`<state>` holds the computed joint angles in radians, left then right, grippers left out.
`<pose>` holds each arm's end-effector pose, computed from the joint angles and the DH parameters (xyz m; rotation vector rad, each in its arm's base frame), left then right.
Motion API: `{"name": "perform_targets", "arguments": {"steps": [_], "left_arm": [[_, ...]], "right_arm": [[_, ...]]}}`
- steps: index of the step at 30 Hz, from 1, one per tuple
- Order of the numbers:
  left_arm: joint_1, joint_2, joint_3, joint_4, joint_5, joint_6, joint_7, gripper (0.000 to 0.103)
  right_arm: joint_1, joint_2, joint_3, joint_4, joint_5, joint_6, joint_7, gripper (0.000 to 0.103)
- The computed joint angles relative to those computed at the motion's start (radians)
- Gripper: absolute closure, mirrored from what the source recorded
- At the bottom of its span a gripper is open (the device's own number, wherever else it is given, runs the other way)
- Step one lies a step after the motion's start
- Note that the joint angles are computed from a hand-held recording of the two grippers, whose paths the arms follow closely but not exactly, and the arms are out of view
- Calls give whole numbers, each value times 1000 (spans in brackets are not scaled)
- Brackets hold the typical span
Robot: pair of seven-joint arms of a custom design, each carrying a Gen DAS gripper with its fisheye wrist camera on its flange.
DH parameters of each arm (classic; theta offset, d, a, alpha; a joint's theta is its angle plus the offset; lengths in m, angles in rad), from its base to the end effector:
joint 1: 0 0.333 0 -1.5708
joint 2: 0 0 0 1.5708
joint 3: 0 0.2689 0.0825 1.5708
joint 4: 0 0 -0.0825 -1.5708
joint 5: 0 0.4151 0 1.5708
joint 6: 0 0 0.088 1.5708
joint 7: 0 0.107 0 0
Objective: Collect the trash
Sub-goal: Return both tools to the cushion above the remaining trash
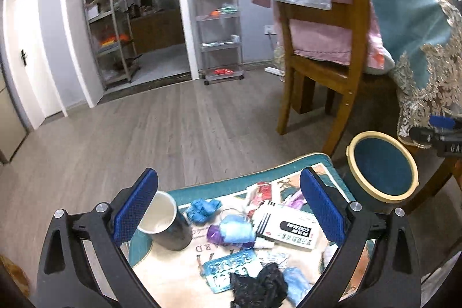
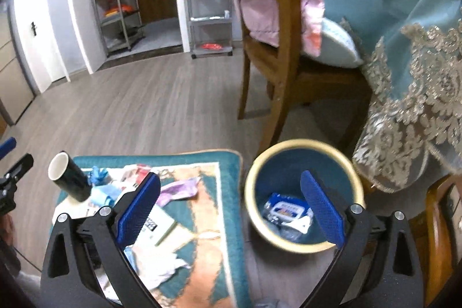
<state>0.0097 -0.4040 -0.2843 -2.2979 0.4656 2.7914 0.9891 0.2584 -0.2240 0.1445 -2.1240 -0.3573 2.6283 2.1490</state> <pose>0.5022 -0.1755 0.5452 -1.5572 1.7041 -0.7856 0.5259 0.2380 0.5330 -1.8154 1.6762 -0.6575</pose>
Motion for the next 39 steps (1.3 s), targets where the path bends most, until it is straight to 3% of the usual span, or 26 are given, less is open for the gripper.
{"name": "perform_targets", "arguments": {"steps": [10, 16, 21, 30, 35, 39], "left_arm": [[-29, -40, 74, -79, -124, 11, 98, 6], [-4, -9, 69, -75, -142, -13, 134, 6], [-23, 19, 83, -71, -161, -36, 196, 6], [-87, 56, 130, -82, -308, -64, 339, 6], [-80, 73, 116, -72, -307, -85, 366, 6], [-136, 67, 161, -80, -446, -92, 436, 6]], "right_arm": [[72, 112, 11, 41, 37, -43, -46, 6], [99, 176, -3, 56, 70, -6, -80, 6], [127, 276, -10, 121, 84, -4, -169, 6], [161, 430, -4, 226, 203, -24, -456, 6], [169, 490, 4, 275, 270, -41, -578, 6], [196, 535, -15, 326, 244, -64, -580, 6]]}}
